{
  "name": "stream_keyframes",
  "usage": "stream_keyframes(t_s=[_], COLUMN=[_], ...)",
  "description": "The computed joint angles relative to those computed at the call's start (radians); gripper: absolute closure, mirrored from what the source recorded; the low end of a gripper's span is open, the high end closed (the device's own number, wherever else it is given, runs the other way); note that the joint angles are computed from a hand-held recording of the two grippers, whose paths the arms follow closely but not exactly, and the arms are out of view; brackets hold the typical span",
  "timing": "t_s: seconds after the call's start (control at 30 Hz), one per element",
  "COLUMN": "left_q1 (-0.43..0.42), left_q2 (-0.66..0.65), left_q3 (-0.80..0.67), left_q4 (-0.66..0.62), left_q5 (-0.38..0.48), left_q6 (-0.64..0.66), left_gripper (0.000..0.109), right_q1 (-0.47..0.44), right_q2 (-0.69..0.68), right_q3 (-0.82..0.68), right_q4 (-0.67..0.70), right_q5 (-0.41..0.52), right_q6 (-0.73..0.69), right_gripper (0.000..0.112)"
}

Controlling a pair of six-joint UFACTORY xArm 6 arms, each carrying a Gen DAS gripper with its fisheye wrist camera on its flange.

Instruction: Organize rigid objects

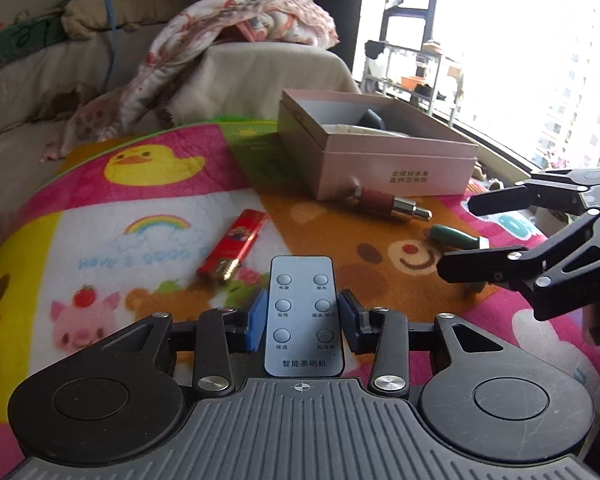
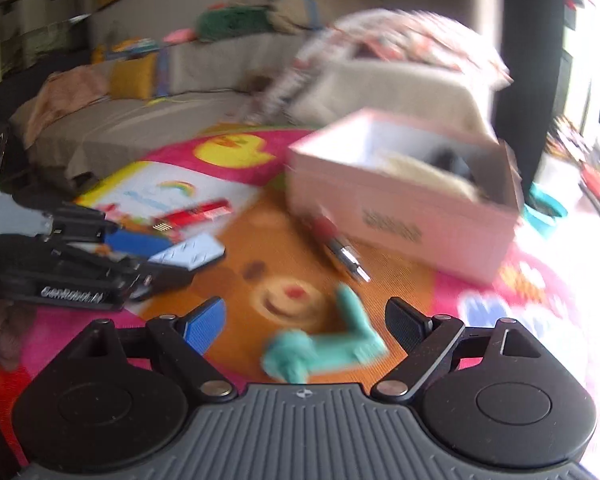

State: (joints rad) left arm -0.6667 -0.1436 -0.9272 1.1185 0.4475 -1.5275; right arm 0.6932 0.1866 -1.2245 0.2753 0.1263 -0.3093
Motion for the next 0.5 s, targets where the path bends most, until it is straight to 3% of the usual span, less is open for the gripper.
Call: stream_keyframes(t_s=[0.07, 0.23, 0.4, 0.5], left_q1=[-0.001, 0.015, 0.07, 0.092], left_q2=[-0.081, -0.242, -0.31, -0.324], left_q3=[0.067, 0.175, 0.231, 0.258], left_q4=[0.026, 0.069, 0.089, 0.099], left_q5=[0.032, 0.136, 0.118, 0.083], left_q6=[-0.068, -0.157, -0.223, -0.252], left_gripper=[0.065, 0.065, 0.065, 0.065], right_q1=[0.021, 0.07, 0.102, 0.099], right_q2=[0.04, 0.207, 0.396, 0.518], right_q3=[-0.082, -0.334, -0.602, -0.799], right_q4=[0.064, 0.051, -0.059, -0.072], right_q5=[0.056, 0.192, 0.293, 0.422], right_q6=[-0.11, -0.206, -0.163, -0.143], right_gripper=[0.024, 0.024, 0.024, 0.024])
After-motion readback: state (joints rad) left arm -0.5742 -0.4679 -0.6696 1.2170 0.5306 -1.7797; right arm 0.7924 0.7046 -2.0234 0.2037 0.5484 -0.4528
